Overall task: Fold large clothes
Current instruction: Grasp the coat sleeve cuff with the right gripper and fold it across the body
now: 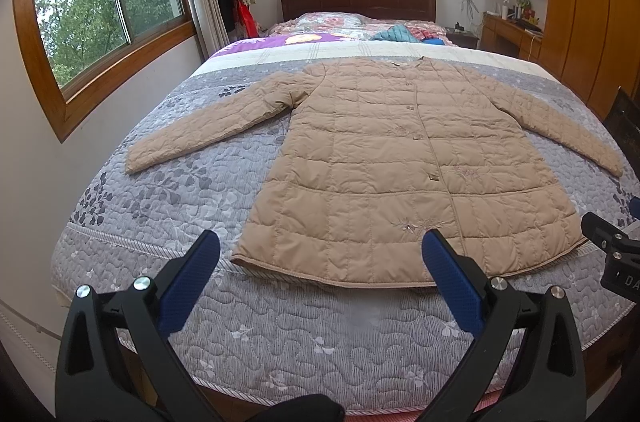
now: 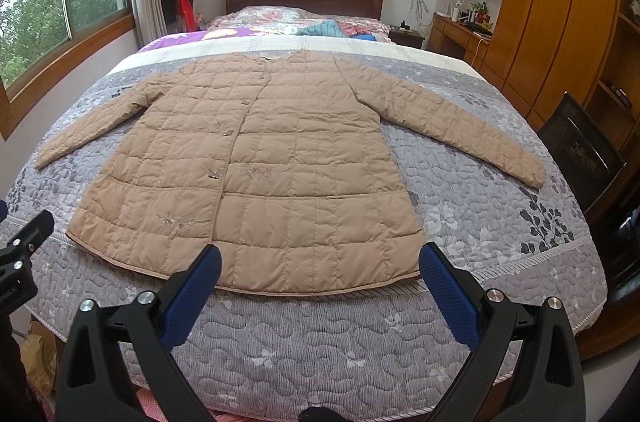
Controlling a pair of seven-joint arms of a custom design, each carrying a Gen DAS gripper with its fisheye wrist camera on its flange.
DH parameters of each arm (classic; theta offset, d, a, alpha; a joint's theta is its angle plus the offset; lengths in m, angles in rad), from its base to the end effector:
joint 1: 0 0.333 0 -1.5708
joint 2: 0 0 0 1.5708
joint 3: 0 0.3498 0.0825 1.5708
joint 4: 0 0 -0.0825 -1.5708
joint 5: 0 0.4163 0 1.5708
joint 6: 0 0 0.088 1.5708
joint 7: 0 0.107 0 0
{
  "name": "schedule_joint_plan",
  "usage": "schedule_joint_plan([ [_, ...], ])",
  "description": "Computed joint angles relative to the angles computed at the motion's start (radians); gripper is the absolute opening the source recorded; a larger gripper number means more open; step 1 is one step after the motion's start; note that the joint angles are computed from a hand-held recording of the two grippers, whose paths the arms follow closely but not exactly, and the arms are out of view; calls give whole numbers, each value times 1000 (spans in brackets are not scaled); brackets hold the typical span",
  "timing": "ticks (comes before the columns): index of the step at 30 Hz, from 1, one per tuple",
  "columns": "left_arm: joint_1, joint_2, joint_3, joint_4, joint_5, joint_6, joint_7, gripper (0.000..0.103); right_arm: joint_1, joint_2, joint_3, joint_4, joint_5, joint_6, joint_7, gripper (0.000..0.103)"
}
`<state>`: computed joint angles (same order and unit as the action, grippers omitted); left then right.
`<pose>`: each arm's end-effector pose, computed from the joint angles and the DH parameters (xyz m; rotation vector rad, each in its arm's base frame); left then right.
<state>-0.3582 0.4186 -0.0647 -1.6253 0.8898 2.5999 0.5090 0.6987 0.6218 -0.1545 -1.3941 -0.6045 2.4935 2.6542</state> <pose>0.6837 -0.3169 0.4527 -1.7141 1.7112 -0.6265 0.6739 0.4469 0.4130 -1.7413 1.8974 -0.7230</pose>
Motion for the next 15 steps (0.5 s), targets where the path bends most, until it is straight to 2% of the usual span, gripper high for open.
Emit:
schedule_joint_plan([
  [6, 4, 44, -6, 52, -31, -13, 44, 100, -15, 12, -6, 1, 4, 25, -19, 99],
  [9, 3, 93, -4, 109, -51, -10, 100, 100, -53, 26, 8, 14, 47, 40, -61, 99],
  [11, 12, 138, -15, 164, -96, -19, 175, 100, -80, 49, 13, 45, 91, 21, -100, 99],
  [13, 40, 204, -50, 251, -196, -39, 300, 100, -98, 73, 8, 77, 121, -6, -132, 99],
  [15, 52, 284, -75, 370, -282, -90, 415, 100, -153, 101, 34, 115, 192, -27, -208, 99],
])
